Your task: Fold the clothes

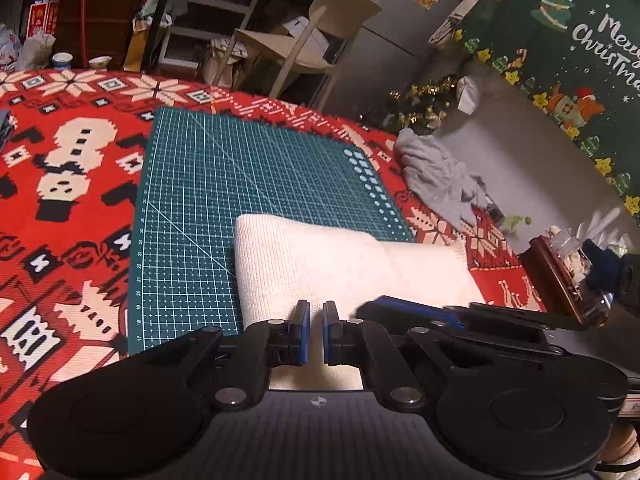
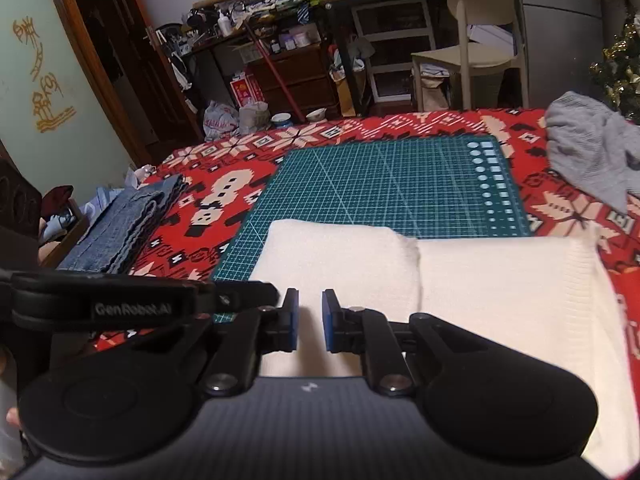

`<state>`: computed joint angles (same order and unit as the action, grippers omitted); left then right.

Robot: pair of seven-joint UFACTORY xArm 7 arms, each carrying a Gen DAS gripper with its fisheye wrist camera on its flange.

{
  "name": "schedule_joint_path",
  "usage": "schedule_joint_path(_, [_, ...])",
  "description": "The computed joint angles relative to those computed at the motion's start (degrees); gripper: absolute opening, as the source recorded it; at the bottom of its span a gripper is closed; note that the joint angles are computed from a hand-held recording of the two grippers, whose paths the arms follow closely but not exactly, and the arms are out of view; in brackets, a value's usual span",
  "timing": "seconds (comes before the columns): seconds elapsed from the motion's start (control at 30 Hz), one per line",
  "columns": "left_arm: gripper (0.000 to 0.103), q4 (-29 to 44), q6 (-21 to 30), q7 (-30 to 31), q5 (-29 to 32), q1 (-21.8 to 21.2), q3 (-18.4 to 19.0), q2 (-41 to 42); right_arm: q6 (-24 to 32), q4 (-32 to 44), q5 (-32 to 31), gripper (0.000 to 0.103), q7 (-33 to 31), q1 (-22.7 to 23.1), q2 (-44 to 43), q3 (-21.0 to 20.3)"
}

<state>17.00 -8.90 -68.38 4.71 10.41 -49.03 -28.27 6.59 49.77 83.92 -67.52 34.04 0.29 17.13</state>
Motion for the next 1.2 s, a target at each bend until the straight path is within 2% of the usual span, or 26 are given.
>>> schedule_joint_path(0.1, [0.003, -0.58, -1.32, -0.59, -0.43, 1.65, -1.67, 0.85, -4.04, 0.81, -3.12, 0.011, 2.33, 0.11, 2.77, 0.33])
schedule_joint_path(0.2, [0.003, -1.77, -3.55, -0.05, -1.66, 0.3, -0.24, 1.64, -6.65, 0.63, -5.07, 0.011, 4.56, -1.01, 3.92, 0.57])
schedule_joint_path(0.27, [0.003, -1.97, -3.05, 0.54, -2.8, -1.45, 1.11, 1.19, -5.28, 0.32, -4.55, 0.005, 5.33, -2.55, 3.16, 0.49])
schedule_joint_path(0.3, [0.003, -2.04, -2.66, 0.72, -3.21, -2.07, 1.53, 0.68, -4.67, 0.57, -3.44, 0.006, 4.54, -3.1, 2.93, 0.38])
schedule_joint_path(0.33, [0.003, -2.01, -2.34, 0.85, -3.46, -2.04, 1.36, 0.02, -4.13, 0.93, -2.11, 0.016, 3.41, -3.53, 2.77, 0.2])
schedule_joint_path(0.37, [0.003, -2.08, -2.74, 0.93, -3.56, -1.78, 1.31, -0.34, -3.58, 1.28, -0.89, 0.02, 2.4, -3.89, 2.62, -0.06])
schedule_joint_path(0.43, [0.004, -2.17, -3.64, 1.29, -3.86, -1.12, 1.17, -0.89, -2.46, 1.93, 1.2, 0.02, 0.77, -4.49, 2.32, -0.72])
schedule_joint_path(0.5, [0.004, -1.79, -4.77, 2.46, -4.04, 0.33, 0.95, -0.36, -0.19, 3.59, -1.91, 0.026, 4.83, -5.11, 3.9, -1.55])
schedule_joint_path(0.57, [0.004, -1.19, -5.44, 4.06, -4.41, 1.72, 0.91, 0.66, 2.23, 5.63, -5.09, 0.045, 9.09, -6.13, 5.79, -1.95])
schedule_joint_path(0.6, [0.004, -0.9, -5.9, 4.93, -4.72, 2.22, 1.05, 1.35, 4.05, 6.81, -5.06, 0.045, 10.31, -6.97, 6.91, -1.96])
schedule_joint_path(0.73, [0.004, -0.14, -8.67, 8.99, -6.01, 3.01, 1.95, 4.84, 9.87, 10.84, -5.39, 0.044, 14.65, -9.94, 11.5, -1.68])
schedule_joint_path(0.83, [0.004, 0.77, -8.53, 11.88, -7.51, 4.36, 0.05, 6.92, 12.28, 12.21, -2.85, 0.044, 13.2, -11.97, 13.19, -0.77])
schedule_joint_path(0.9, [0.004, 0.95, -8.94, 13.29, -9.03, 5.4, -1.67, 8.16, 12.78, 12.57, -1.92, 0.037, 12.82, -12.38, 13.7, -0.57])
schedule_joint_path(0.93, [0.004, 0.8, -9.51, 13.7, -10.02, 5.68, -2.3, 8.49, 12.97, 12.75, -1.57, 0.028, 12.75, -12.51, 13.94, -0.52])
schedule_joint_path(0.97, [0.004, 0.66, -10.07, 14.12, -11.02, 5.94, -2.92, 8.83, 13.16, 12.94, -1.18, 0.025, 12.62, -12.62, 14.21, -0.48])
schedule_joint_path(1.07, [0.004, 0.6, -9.99, 15.54, -13.78, 5.91, -3.86, 8.92, 8.73, 12.34, 0.54, 0.018, 7.56, -11.16, 13.24, 0.35])
schedule_joint_path(1.17, [0.004, 1.02, -8.51, 17.02, -16.44, 7.28, -6.34, 8.05, -0.6, 12.15, 5.95, 0.017, -2.28, -7.95, 12.19, 1.51])
schedule_joint_path(1.2, [0.004, 1.09, -8.43, 17.2, -16.85, 8.18, -7.48, 7.88, -2.06, 12.35, 5.76, 0.017, -3.02, -6.97, 12.59, 1.26])
